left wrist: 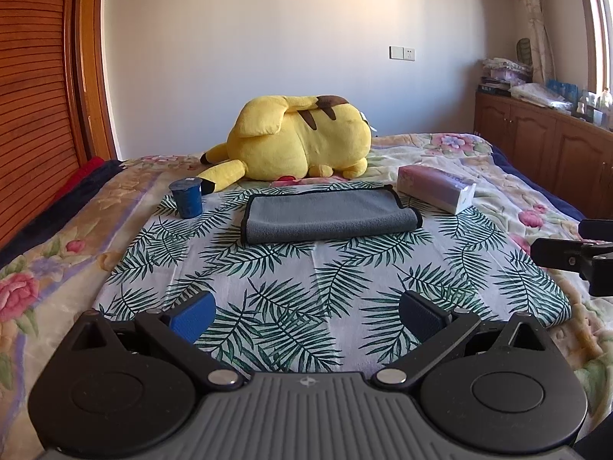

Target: Fold towel

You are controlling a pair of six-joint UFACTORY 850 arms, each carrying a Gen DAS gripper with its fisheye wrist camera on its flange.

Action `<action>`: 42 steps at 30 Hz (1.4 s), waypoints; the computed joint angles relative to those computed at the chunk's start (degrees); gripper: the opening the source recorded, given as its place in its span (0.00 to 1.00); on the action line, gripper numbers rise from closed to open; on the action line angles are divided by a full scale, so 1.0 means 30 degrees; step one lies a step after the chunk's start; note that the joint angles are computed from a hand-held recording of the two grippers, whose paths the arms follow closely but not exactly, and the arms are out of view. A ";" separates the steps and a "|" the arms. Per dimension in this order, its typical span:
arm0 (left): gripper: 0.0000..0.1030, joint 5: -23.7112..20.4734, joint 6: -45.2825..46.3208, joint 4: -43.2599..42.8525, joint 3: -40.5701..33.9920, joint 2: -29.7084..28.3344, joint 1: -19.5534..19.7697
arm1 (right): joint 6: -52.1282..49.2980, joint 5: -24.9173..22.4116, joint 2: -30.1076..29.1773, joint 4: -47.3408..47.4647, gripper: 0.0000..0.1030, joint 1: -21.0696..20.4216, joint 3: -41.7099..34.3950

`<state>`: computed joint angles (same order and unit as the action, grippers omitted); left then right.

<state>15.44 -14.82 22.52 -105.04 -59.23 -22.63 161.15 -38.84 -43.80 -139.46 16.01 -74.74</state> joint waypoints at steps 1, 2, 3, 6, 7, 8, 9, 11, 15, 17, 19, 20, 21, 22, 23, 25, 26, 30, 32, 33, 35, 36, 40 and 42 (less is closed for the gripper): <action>1.00 0.0011 -0.0082 0.0109 0.0006 0.0002 0.0006 | -0.0090 0.0048 -0.0020 0.0064 1.00 0.0009 -0.0038; 1.00 0.0016 -0.0004 0.0072 0.0009 0.0004 0.0007 | -0.0164 0.0060 -0.0037 0.0116 1.00 0.0018 -0.0054; 1.00 0.0033 0.0233 -0.0130 0.0003 -0.0012 -0.0001 | -0.0255 0.0088 -0.0054 0.0174 1.00 0.0025 -0.0082; 1.00 0.0234 0.1242 -0.1021 0.0069 0.0006 -0.0031 | -0.0377 0.0070 -0.0064 0.0305 1.00 0.0039 -0.0086; 1.00 0.0330 0.1587 -0.1354 0.0125 0.0033 -0.0041 | -0.0358 0.0056 -0.0062 0.0325 1.00 0.0039 -0.0081; 1.00 0.0439 0.1849 -0.1616 0.0171 0.0054 -0.0052 | -0.0345 0.0056 -0.0064 0.0357 1.00 0.0038 -0.0083; 1.00 0.0605 0.2126 -0.1888 0.0254 0.0089 -0.0050 | -0.0322 0.0047 -0.0055 0.0364 1.00 0.0032 -0.0057; 1.00 0.0982 0.2749 -0.2545 0.0409 0.0165 -0.0051 | -0.0334 0.0008 -0.0055 0.0434 1.00 0.0030 -0.0061; 1.00 0.1697 0.3313 -0.3250 0.0659 0.0311 -0.0032 | -0.0081 -0.0460 -0.0017 0.0320 1.00 0.0057 0.0081; 1.00 0.1990 0.3485 -0.3502 0.0734 0.0356 -0.0028 | 0.0095 -0.0771 0.0017 0.0235 1.00 0.0074 0.0179; 1.00 0.2190 0.3718 -0.3748 0.0773 0.0387 -0.0027 | 0.0264 -0.1072 0.0052 0.0175 1.00 0.0085 0.0277; 1.00 0.2230 0.3811 -0.3844 0.0776 0.0391 -0.0030 | 0.0355 -0.1199 0.0071 0.0146 1.00 0.0086 0.0324; 1.00 0.2261 0.3872 -0.3936 0.0760 0.0392 -0.0029 | 0.0409 -0.1293 0.0067 0.0150 1.00 0.0092 0.0335; 1.00 0.2295 0.3864 -0.3981 0.0748 0.0394 -0.0025 | 0.0455 -0.1397 0.0074 0.0158 1.00 0.0097 0.0361; 1.00 0.2326 0.3777 -0.3942 0.0733 0.0391 -0.0011 | 0.0507 -0.1486 0.0079 0.0151 1.00 0.0101 0.0387; 1.00 0.2424 0.3698 -0.3951 0.0729 0.0399 0.0006 | 0.0543 -0.1634 0.0084 0.0187 1.00 0.0119 0.0408; 1.00 0.2476 0.3731 -0.4009 0.0731 0.0406 0.0010 | 0.0575 -0.1708 0.0093 0.0180 1.00 0.0125 0.0429; 1.00 0.2847 0.3912 -0.4235 0.0922 0.0550 0.0005 | 0.0618 -0.2012 0.0098 0.0223 1.00 0.0169 0.0476; 1.00 0.3059 0.4008 -0.4387 0.1031 0.0633 0.0014 | 0.0682 -0.2133 0.0123 0.0181 1.00 0.0164 0.0532; 1.00 0.3134 0.3992 -0.4388 0.1053 0.0651 0.0021 | 0.0710 -0.2189 0.0125 0.0176 1.00 0.0163 0.0547; 1.00 0.3262 0.3961 -0.4389 0.1117 0.0703 0.0036 | 0.0738 -0.2276 0.0108 0.0185 1.00 0.0175 0.0547; 1.00 0.3295 0.3949 -0.4375 0.1127 0.0712 0.0043 | 0.0776 -0.2335 0.0114 0.0144 1.00 0.0165 0.0572; 1.00 0.3470 0.4084 -0.4485 0.1206 0.0771 0.0040 | 0.0845 -0.2548 0.0126 0.0081 1.00 0.0165 0.0628; 1.00 0.3602 0.4132 -0.4542 0.1250 0.0806 0.0040 | 0.0848 -0.2704 0.0129 0.0078 1.00 0.0194 0.0664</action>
